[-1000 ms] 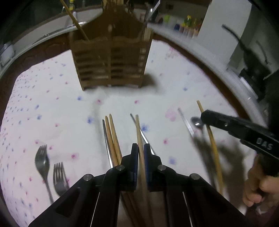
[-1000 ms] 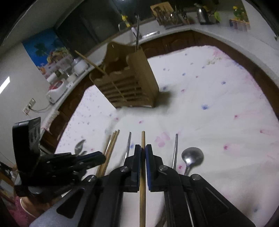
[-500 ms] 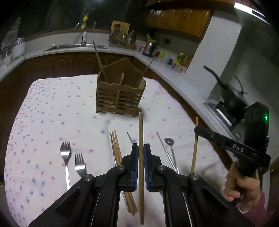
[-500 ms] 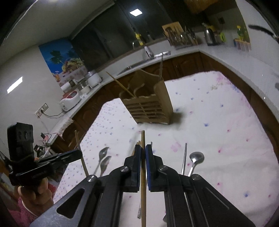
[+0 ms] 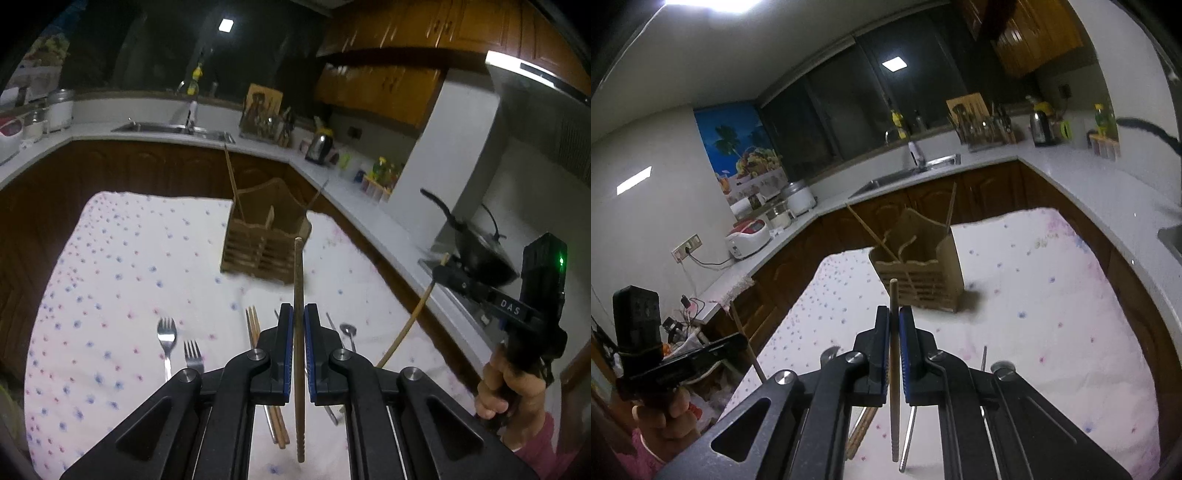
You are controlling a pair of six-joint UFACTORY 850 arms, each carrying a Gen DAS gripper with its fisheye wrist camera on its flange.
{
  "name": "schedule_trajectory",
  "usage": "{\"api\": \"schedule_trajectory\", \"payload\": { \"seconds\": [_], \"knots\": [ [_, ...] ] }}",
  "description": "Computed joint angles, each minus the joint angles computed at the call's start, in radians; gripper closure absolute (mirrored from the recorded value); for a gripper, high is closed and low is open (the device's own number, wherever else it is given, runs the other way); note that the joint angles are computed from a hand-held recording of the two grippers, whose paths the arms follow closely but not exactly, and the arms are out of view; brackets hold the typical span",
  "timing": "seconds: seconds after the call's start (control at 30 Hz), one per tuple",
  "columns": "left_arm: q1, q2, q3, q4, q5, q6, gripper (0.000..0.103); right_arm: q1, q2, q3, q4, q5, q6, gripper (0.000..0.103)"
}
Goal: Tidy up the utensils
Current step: 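Lift both held chopsticks and carry them over the wooden holder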
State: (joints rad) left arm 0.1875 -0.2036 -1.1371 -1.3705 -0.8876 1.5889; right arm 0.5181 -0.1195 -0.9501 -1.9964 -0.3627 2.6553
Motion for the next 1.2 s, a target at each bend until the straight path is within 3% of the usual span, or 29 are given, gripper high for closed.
{"api": "schedule_trajectory", "payload": {
  "seconds": [0.6,1.2],
  "knots": [
    [-0.008,-0.066,-0.060,-0.196,0.035,0.085,0.099,-0.032,-0.039,-0.078,-0.048,-0.024,-0.011,0.098],
    [-0.090,-0.246,-0.276,-0.375,0.119,0.144,0.099,-0.133,-0.147,-0.236,-0.157,-0.026,0.037,0.098]
  ]
}}
